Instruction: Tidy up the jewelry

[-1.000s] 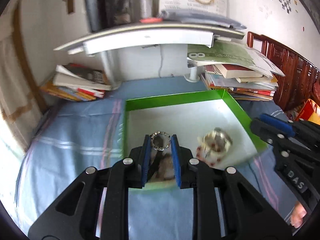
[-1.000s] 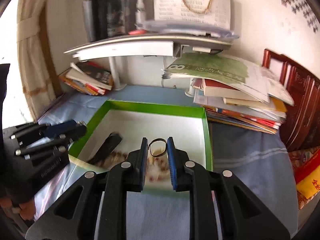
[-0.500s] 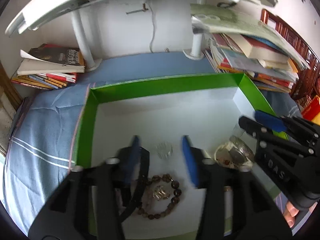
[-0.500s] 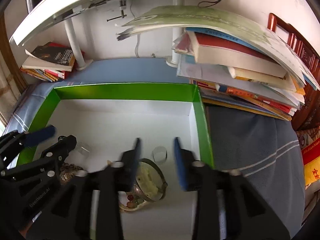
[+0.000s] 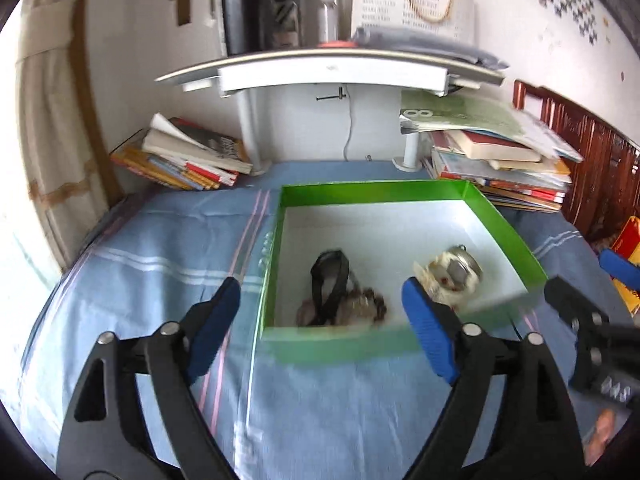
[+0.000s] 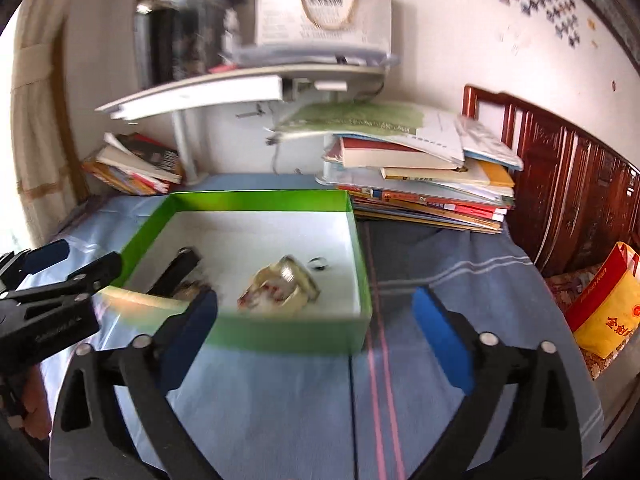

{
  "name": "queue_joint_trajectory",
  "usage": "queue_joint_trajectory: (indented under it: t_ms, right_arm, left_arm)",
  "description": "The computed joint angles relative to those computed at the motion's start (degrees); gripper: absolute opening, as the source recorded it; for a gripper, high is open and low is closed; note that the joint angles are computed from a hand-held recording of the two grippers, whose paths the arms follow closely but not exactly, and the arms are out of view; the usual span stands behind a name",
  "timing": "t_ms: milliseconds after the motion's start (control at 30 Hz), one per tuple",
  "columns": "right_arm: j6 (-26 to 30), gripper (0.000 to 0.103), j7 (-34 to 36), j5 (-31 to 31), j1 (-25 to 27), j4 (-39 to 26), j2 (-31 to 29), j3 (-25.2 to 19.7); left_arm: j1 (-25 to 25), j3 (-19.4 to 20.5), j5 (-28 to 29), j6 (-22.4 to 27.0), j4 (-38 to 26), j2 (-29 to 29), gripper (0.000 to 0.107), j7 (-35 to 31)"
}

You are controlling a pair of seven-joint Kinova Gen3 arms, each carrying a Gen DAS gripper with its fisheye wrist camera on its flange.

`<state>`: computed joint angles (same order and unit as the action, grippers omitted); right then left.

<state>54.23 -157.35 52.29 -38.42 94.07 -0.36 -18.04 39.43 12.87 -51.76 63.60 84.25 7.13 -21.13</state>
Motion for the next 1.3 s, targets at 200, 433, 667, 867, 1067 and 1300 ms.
queue_joint_trajectory:
  t_ms: [200, 433, 667, 867, 1067, 1300]
  right_arm:
    - [7.22, 0.100, -4.81, 4.68, -3.00, 2.38, -2.24, -4.82]
    - [9.04, 0.100, -9.96, 6.50, -3.99, 3.22, -3.28, -5.65]
    - [10.41, 0.100, -9.20, 5.67, -4.44, 2.87, -2.73, -6.01]
    - [10.43, 0.100, -9.04, 5.58, -4.68, 2.74, -2.69, -5.83]
    - [10.15, 0.100, -8.89, 5.54, -4.56, 2.84, -2.80, -5.78]
    - [10.65, 0.100, -9.09, 5.51, -4.74, 2.64, -2.68, -5.86]
  left_arm:
    - [4.98, 5.59, -8.73, 7.39, 8.18, -4.02, 0.096, 9.54]
    - [6.09, 8.75, -10.93, 11.05, 8.73, -5.70, 0.099, 11.01]
    - [5.66, 10.06, -11.78, 11.89, 8.71, -6.66, 0.099, 12.39]
    - [5.71, 10.66, -12.12, 12.56, 8.42, -6.49, 0.099, 12.41]
    - [5.61, 10.40, -11.63, 12.37, 8.10, -6.31, 0.099, 11.83]
    - [5.59, 10.30, -11.39, 12.32, 8.08, -6.31, 0.099, 11.59]
